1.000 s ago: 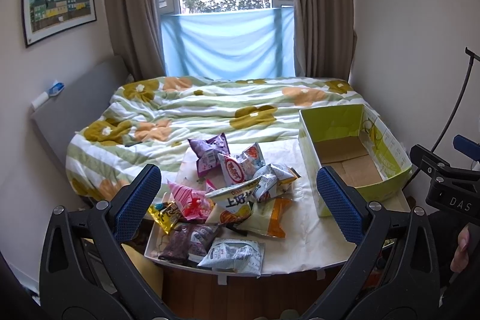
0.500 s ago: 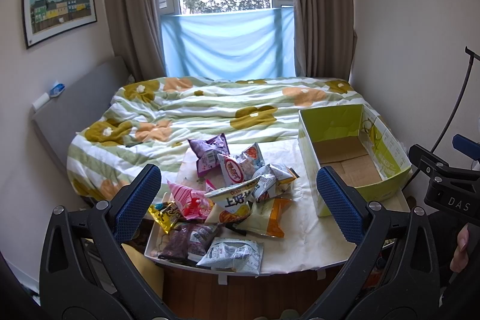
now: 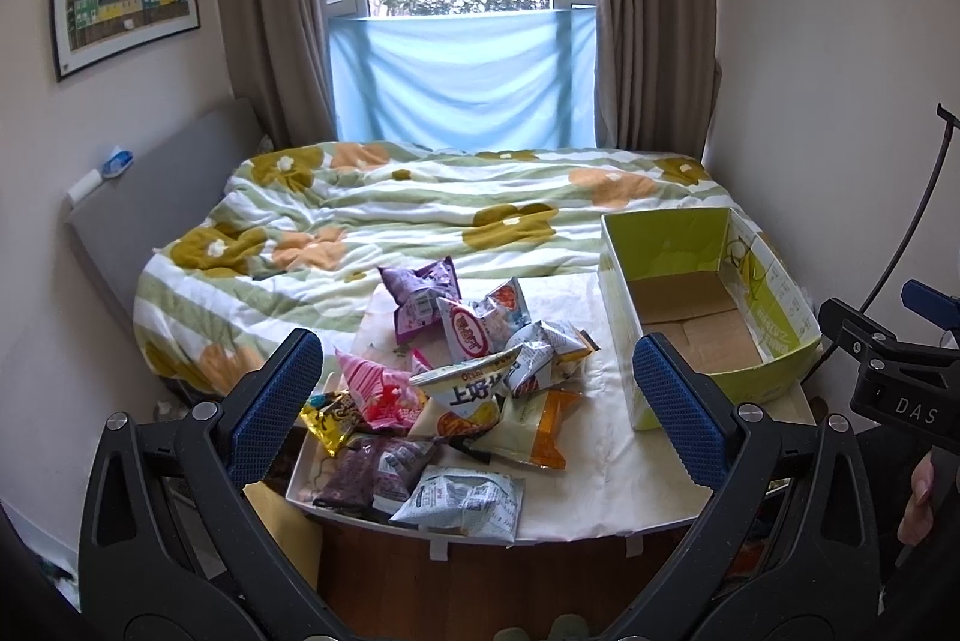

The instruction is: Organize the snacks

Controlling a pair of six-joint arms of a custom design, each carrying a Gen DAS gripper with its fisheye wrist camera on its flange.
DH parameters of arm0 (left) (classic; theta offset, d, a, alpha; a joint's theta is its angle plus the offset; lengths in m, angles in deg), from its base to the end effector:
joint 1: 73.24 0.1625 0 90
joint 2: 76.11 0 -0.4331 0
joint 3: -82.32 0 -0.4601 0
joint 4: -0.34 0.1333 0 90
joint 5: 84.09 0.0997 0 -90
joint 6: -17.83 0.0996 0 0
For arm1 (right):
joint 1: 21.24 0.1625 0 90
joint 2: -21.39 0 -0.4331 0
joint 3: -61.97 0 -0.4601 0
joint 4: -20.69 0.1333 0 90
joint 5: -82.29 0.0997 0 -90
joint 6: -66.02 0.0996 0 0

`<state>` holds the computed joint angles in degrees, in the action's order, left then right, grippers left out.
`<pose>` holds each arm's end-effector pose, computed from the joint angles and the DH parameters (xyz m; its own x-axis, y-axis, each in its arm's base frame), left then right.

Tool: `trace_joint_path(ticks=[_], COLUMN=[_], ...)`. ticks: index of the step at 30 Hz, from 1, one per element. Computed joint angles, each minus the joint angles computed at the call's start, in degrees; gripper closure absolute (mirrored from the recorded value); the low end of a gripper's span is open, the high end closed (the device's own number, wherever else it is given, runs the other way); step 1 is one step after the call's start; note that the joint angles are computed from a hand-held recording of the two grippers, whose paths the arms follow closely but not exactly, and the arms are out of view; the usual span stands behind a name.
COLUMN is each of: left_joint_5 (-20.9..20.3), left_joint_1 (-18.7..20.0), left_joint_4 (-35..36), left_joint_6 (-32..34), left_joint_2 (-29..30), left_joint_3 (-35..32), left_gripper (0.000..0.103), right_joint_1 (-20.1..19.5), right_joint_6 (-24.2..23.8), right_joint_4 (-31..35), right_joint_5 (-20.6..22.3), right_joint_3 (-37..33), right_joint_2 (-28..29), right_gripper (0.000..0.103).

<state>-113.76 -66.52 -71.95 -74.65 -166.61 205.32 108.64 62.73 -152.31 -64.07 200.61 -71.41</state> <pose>-0.3816 -0.2663 0.2402 -0.6612 -0.0995 -0.7436 0.5771 0.5660 -0.5888 0.3029 -0.2840 0.2813 -0.7170 -0.0044 0.6971 -0.5531 0.6123 -0.5650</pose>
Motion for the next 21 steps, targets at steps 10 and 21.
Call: trace_joint_path(ticks=[10,21], left_joint_5=[-5.58,-6.94], left_joint_1=[2.7,14.62], left_joint_4=[5.7,-9.12], left_joint_6=[-6.9,13.12], left_joint_2=[-7.31,-21.05], left_joint_3=[4.86,14.55], left_gripper=[0.001,0.001], right_joint_1=[-5.53,-8.04], right_joint_6=[-2.21,1.82], right_joint_4=[1.79,-1.09], right_joint_5=[10.29,15.91], right_joint_3=[1.5,-1.04], right_joint_2=[1.32,14.3], right_gripper=[0.0,0.0])
